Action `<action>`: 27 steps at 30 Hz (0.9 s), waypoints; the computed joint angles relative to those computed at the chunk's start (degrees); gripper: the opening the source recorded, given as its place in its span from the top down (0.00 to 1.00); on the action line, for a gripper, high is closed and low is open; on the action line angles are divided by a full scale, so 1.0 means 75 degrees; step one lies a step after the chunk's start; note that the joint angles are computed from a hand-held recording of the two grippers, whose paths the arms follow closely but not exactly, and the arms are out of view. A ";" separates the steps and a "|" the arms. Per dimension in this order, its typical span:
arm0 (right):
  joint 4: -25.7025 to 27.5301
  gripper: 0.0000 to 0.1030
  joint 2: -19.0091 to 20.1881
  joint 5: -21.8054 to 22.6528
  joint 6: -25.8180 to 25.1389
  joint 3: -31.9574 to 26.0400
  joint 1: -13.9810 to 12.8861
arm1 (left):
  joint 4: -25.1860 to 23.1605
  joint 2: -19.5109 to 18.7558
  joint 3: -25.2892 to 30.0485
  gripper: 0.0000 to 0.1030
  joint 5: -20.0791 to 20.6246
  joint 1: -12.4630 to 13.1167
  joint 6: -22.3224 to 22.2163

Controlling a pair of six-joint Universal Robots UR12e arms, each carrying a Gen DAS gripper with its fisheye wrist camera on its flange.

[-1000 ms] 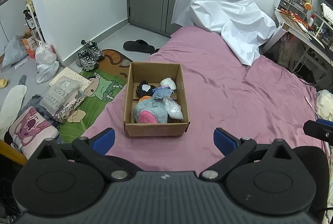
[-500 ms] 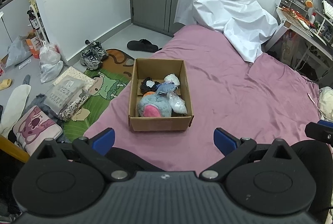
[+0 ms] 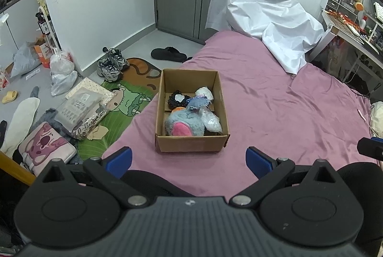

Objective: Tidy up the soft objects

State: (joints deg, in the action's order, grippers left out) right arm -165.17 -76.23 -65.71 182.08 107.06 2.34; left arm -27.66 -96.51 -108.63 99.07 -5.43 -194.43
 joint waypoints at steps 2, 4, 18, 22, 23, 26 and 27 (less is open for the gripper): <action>-0.0015 0.00 -0.0004 -0.0015 0.0016 0.0006 0.0002 | 0.0012 -0.0003 0.0000 0.03 0.0024 0.0003 0.0002; -0.0022 0.00 -0.0003 -0.0031 0.0032 0.0002 0.0009 | 0.0013 -0.0007 0.0001 0.03 0.0034 0.0016 -0.0006; 0.0058 0.00 0.0005 0.0005 -0.0118 -0.0045 0.0058 | 0.0013 -0.0010 0.0000 0.03 -0.0015 0.0035 -0.0019; 0.0066 0.00 0.0004 0.0015 -0.0125 -0.0051 0.0065 | 0.0021 -0.0009 -0.0004 0.02 -0.0013 0.0037 -0.0009; 0.0060 0.00 0.0005 0.0027 -0.0123 -0.0050 0.0063 | 0.0012 -0.0009 -0.0002 0.03 -0.0005 0.0034 -0.0022; 0.0053 0.00 0.0003 0.0032 -0.0130 -0.0046 0.0062 | 0.0007 -0.0007 -0.0002 0.03 -0.0008 0.0035 -0.0019; 0.0050 0.00 0.0006 0.0028 -0.0130 -0.0050 0.0066 | 0.0016 -0.0006 -0.0006 0.03 -0.0008 0.0035 -0.0015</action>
